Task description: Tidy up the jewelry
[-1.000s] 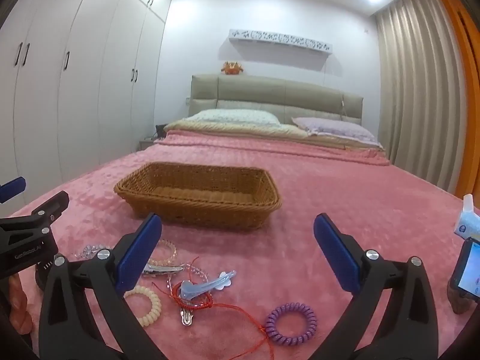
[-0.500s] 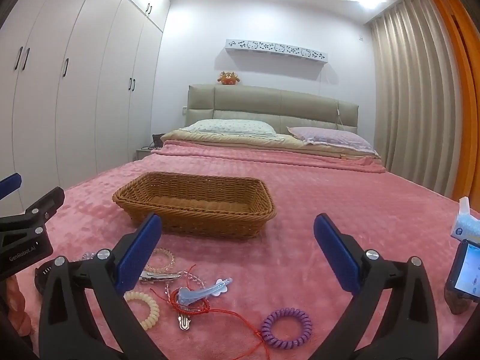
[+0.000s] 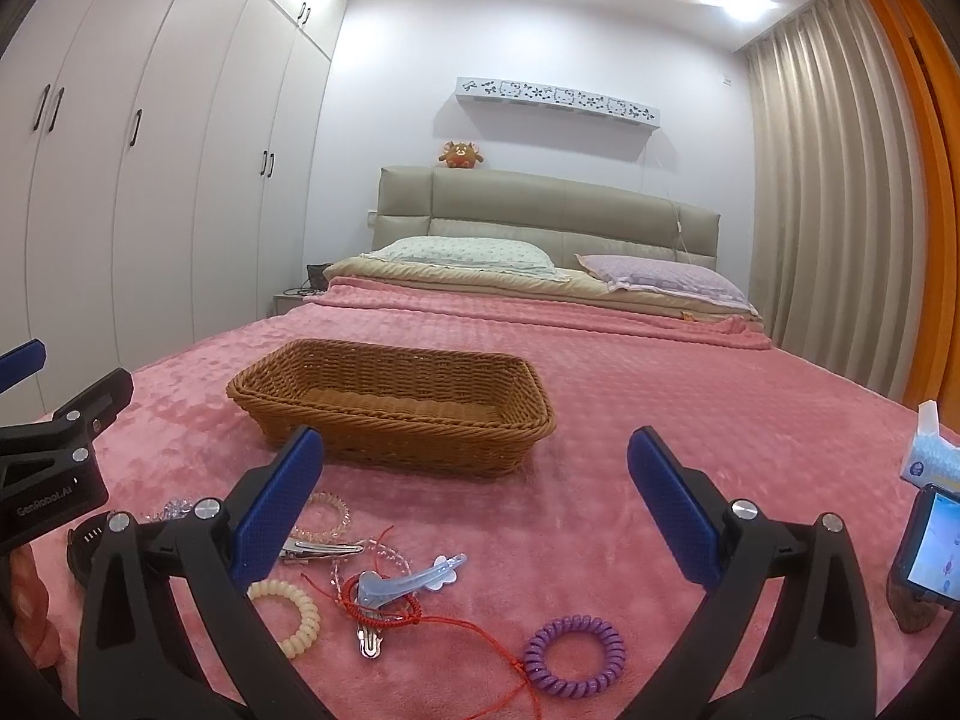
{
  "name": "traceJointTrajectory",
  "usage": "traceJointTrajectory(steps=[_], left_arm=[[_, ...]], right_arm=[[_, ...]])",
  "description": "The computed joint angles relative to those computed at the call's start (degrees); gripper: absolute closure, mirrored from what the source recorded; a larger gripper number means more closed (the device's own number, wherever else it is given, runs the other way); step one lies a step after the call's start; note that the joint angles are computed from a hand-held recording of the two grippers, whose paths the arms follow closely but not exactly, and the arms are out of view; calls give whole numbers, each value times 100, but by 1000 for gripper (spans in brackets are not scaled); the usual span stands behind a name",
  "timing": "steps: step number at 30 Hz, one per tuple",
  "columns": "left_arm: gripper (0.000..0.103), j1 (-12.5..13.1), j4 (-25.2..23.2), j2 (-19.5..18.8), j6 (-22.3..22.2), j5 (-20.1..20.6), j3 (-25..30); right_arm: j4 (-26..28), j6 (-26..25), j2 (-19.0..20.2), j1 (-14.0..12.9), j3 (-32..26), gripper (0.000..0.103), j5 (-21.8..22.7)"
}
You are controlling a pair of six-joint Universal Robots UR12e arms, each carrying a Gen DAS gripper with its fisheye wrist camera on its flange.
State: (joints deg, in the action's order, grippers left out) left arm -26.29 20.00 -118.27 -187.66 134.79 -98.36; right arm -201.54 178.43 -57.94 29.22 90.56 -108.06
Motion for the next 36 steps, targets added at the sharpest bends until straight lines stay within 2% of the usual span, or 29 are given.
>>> traceJointTrajectory(steps=[36], left_arm=[[8, 19, -145, 39, -96, -105, -30]], right_arm=[[119, 21, 2, 8, -16, 6, -23]])
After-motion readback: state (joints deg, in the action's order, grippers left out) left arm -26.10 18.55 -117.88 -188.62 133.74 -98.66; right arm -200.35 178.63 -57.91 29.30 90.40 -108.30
